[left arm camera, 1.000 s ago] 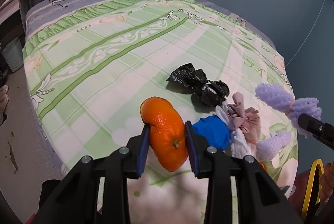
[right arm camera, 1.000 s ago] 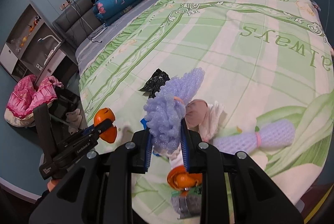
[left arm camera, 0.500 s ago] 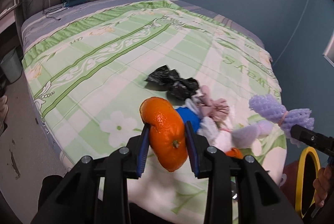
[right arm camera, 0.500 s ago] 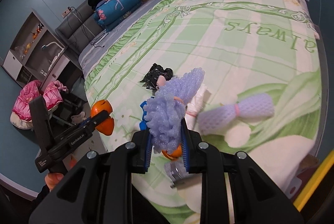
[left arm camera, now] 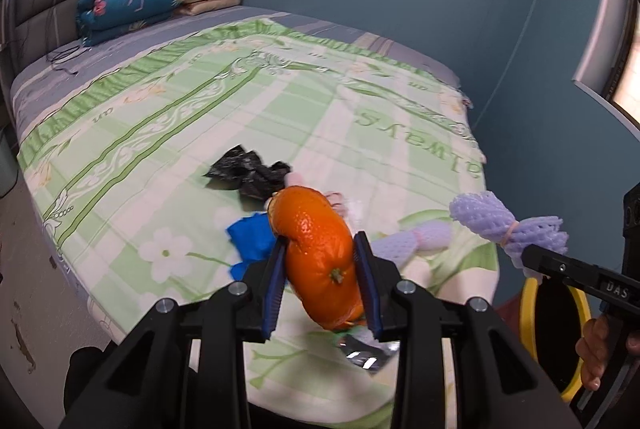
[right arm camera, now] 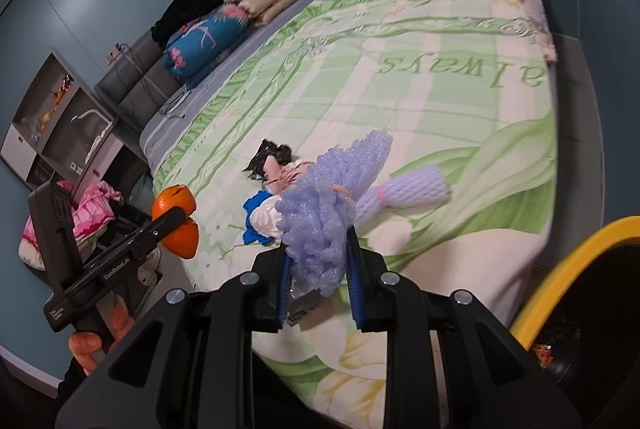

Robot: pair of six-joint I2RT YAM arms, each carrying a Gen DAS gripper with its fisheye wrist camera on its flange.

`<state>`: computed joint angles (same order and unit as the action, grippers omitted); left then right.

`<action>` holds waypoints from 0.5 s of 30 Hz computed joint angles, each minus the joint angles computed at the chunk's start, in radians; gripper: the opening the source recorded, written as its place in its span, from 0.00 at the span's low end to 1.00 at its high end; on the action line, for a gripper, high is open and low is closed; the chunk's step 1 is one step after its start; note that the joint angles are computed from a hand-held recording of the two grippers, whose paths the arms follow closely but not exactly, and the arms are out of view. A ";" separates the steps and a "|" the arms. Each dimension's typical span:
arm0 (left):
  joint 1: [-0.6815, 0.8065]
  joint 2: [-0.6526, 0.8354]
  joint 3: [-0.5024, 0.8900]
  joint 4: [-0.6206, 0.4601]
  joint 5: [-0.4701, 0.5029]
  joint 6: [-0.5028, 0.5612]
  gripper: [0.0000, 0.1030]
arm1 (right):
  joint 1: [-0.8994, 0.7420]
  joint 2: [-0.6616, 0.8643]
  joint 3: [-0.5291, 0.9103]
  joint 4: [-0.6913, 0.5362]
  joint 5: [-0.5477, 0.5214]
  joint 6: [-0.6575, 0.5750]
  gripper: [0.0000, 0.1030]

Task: Collect trash
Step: 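Lift and carry the tangerine and foam net over the bin with both tools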

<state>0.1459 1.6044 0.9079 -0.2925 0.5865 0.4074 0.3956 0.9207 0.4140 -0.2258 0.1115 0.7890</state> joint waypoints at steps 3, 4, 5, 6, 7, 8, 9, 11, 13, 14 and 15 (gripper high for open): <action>-0.026 -0.067 -0.032 -0.010 0.008 -0.002 0.30 | 0.004 -0.115 -0.010 -0.094 0.046 0.007 0.22; -0.035 -0.082 -0.039 -0.011 0.007 -0.005 0.30 | -0.002 -0.136 -0.013 -0.109 0.046 0.004 0.22; -0.048 -0.103 -0.049 -0.012 0.004 -0.008 0.30 | -0.005 -0.170 -0.014 -0.139 0.053 0.005 0.22; -0.058 -0.120 -0.055 -0.013 0.001 -0.009 0.30 | -0.006 -0.196 -0.015 -0.164 0.061 0.006 0.22; -0.073 -0.144 -0.065 -0.014 -0.001 -0.016 0.30 | -0.001 -0.230 -0.016 -0.197 0.077 0.010 0.22; -0.083 -0.159 -0.067 -0.021 0.001 -0.019 0.30 | 0.005 -0.266 -0.014 -0.238 0.095 0.015 0.22; -0.091 -0.170 -0.068 -0.028 0.003 -0.022 0.30 | -0.001 -0.292 -0.014 -0.262 0.099 0.014 0.22; -0.115 -0.200 -0.073 -0.037 0.005 -0.032 0.30 | -0.012 -0.367 -0.014 -0.335 0.109 0.018 0.22; -0.137 -0.227 -0.077 -0.048 0.008 -0.043 0.30 | -0.027 -0.441 -0.010 -0.412 0.123 0.023 0.22; -0.151 -0.236 -0.076 -0.055 0.008 -0.050 0.30 | -0.033 -0.470 -0.008 -0.442 0.126 0.027 0.22; -0.162 -0.246 -0.076 -0.062 0.009 -0.056 0.30 | -0.044 -0.504 -0.007 -0.475 0.126 0.030 0.22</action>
<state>-0.0162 1.3581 0.8317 -0.3542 0.5954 0.3517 0.3517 0.4171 0.4072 -0.7010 0.2377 0.8186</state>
